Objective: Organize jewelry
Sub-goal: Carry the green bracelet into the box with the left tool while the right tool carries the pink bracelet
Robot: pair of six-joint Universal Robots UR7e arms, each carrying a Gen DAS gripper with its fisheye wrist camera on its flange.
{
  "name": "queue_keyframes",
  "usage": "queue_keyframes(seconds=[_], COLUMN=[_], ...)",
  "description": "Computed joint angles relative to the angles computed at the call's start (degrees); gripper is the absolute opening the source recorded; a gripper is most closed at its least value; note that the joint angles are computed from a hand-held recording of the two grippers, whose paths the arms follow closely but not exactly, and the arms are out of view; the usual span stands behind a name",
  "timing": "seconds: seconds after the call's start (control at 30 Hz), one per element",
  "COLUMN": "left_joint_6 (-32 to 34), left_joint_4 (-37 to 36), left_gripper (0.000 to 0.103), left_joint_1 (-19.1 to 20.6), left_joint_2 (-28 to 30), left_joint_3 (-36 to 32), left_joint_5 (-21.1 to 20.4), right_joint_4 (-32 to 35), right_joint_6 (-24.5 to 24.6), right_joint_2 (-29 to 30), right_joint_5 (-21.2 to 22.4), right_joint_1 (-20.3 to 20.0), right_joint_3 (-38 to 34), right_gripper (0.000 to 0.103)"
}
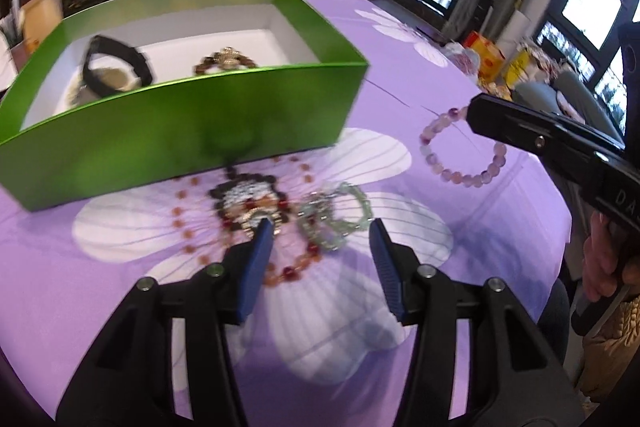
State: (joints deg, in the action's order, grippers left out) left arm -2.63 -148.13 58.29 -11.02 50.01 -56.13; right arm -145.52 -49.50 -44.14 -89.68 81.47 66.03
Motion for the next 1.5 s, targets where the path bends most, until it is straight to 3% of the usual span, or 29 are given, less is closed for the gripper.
queue_keyframes(seconds=[0.17,0.43,1.0,1.5], left_joint_6=[0.8,2.8,5.3,8.1], left_joint_4=[3.6,1.0,-12.3,-20.9], left_gripper=[0.040,0.017,0.015,0.015], left_joint_1=[0.1,0.1,-1.4,-2.7], left_joint_2=[2.7,3.2,-3.0,-8.6], left_joint_3=[-4.4,-4.5,5.9,10.1], left_joint_5=[0.4,1.2,0.1,5.0], right_joint_4=[0.2,0.6,-0.2,-1.0], right_joint_6=[0.6,1.2,1.1,-1.9], right_joint_2=[-0.1,-0.1,-0.9,-0.9], right_joint_5=[1.2,2.5,4.0,6.1], right_joint_1=[-0.7,-1.3,-1.0,1.7], right_joint_3=[0.2,0.1,0.7,0.0], right_gripper=[0.007,0.007,0.007,0.007])
